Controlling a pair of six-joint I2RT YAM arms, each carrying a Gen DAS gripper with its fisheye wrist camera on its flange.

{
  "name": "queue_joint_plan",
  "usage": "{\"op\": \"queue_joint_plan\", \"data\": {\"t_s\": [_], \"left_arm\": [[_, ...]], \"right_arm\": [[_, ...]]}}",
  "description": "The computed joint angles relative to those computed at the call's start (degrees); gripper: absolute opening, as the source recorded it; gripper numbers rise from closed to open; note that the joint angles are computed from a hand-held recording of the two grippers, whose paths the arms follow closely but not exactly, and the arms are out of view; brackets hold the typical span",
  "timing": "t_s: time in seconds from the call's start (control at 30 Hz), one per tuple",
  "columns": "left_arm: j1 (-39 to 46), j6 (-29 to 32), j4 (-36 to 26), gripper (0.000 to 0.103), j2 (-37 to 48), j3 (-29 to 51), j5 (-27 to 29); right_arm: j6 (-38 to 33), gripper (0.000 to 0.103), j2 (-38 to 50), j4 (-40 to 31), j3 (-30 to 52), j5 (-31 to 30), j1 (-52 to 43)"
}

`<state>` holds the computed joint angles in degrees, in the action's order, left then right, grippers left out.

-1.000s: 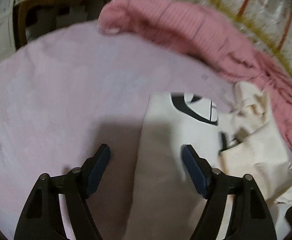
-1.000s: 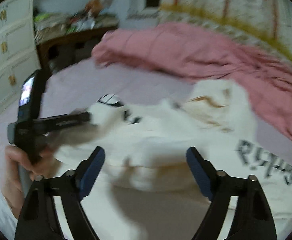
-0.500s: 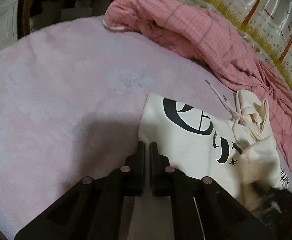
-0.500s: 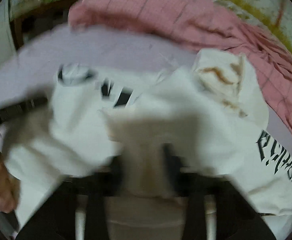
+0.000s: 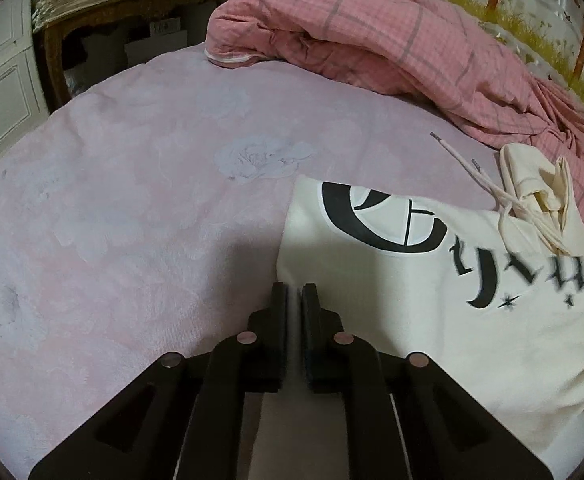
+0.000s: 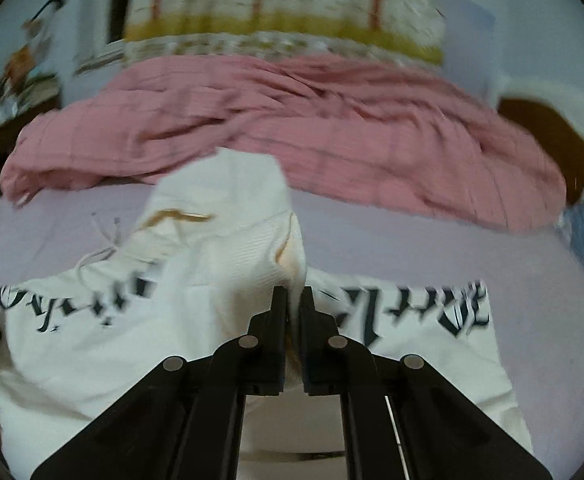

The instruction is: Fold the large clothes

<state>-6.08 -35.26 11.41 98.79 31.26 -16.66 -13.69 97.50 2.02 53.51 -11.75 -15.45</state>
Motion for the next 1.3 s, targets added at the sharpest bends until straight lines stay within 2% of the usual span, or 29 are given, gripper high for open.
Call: {"op": "queue_joint_plan", "data": {"t_s": [0.1,0.13,0.2,0.23,0.33,0.4,0.47,0.53,0.57,0.6,0.63,0.67,0.7,0.73,0.77,0.83,0.87,0.9,0.93,1.0,1.03,1.1,1.13,1.3], "left_arm": [[-0.24,-0.03,-0.60,0.014,0.04,0.33,-0.38],[-0.82,-0.41,-1.04,0.014,-0.23,0.29,-1.64],[-1.84,-0.57,-0.32,0.014,-1.06,-0.56,-3.48],[-2.12,-0.46,-0.33,0.014,-1.00,-0.52,-3.94],[-2.36,0.07,-1.66,0.016,0.44,0.90,-4.37],[-3.07,-0.04,-2.11,0.016,0.48,1.10,-5.79],[-5.03,-1.14,-1.54,0.016,-2.14,-0.67,-10.12],[-10.20,-3.30,0.10,0.016,-10.01,-5.61,-19.68],[-12.60,-3.17,1.24,0.016,-14.98,-8.36,-22.25],[-14.62,-2.76,2.41,0.016,-20.56,-11.09,-22.60],[-16.32,-2.12,3.51,0.016,-25.77,-13.42,-21.24],[-17.80,-1.06,4.74,0.017,-28.92,-14.89,-19.83],[-19.80,0.14,5.53,0.017,-30.11,-15.33,-19.55],[-21.84,1.26,5.46,0.018,-29.30,-14.62,-20.19],[-23.30,2.57,5.22,0.023,-27.28,-13.37,-20.27],[-24.80,5.03,3.64,0.031,-20.88,-9.44,-17.32],[-25.01,5.77,1.73,0.038,-17.30,-7.06,-15.14],[-25.33,6.31,2.44,0.044,-13.10,-5.38,-13.99],[-25.50,6.34,2.90,0.047,-8.10,-3.07,-14.34],[-25.87,4.55,-4.10,0.047,1.40,4.40,-18.19],[-25.26,4.80,-5.14,0.047,4.47,6.41,-17.53],[-24.00,4.84,-5.57,0.047,6.60,7.70,-15.40],[-23.83,4.82,-5.18,0.048,6.53,7.60,-15.33],[-24.74,4.69,-7.35,0.049,6.26,8.23,-17.15]], "right_arm": [[-0.92,0.006,4.09,-2.34,3.45,-5.49,-5.79],[-1.43,0.003,5.14,-1.76,3.95,-5.77,-6.85],[-2.87,0.003,6.78,3.28,3.18,-2.34,-7.91],[-3.67,0.003,8.82,2.48,5.17,-3.06,-8.61],[-4.57,0.003,13.73,-4.04,10.74,-10.62,-12.42],[-6.46,0.003,14.56,-3.46,9.94,-15.76,-14.44],[-8.42,0.003,14.87,-3.80,9.15,-19.42,-15.38],[-11.04,0.003,14.69,-9.10,9.88,-23.69,-15.80],[-12.41,0.004,14.74,-13.73,11.27,-26.95,-16.25],[-13.04,0.006,14.30,-16.92,11.87,-29.78,-16.61],[-13.38,0.015,13.54,-18.36,11.64,-31.85,-16.89],[-13.72,0.030,12.47,-18.97,10.85,-33.73,-17.10],[-14.40,0.038,10.53,-18.72,8.97,-34.75,-17.12],[-14.79,0.054,8.54,-17.50,6.75,-34.32,-16.79],[-14.69,0.062,6.39,-15.26,4.11,-33.47,-16.17],[-15.44,0.064,2.81,-11.63,-0.51,-31.05,-14.47],[-16.54,0.064,2.33,-12.31,-1.11,-29.45,-13.34],[-17.47,0.064,2.53,-13.65,-0.84,-27.95,-12.53],[-17.91,0.064,3.20,-14.67,-0.48,-26.27,-11.41],[-18.03,0.064,5.20,-14.39,-0.46,-22.08,-9.16],[-18.06,0.064,6.75,-13.32,-0.55,-19.32,-8.11],[-17.47,0.064,9.93,-10.76,-0.56,-15.41,-6.30],[-17.44,0.068,12.09,-10.07,-0.09,-14.03,-5.80],[-16.75,0.075,15.78,-10.18,2.10,-15.22,-6.40]]}}
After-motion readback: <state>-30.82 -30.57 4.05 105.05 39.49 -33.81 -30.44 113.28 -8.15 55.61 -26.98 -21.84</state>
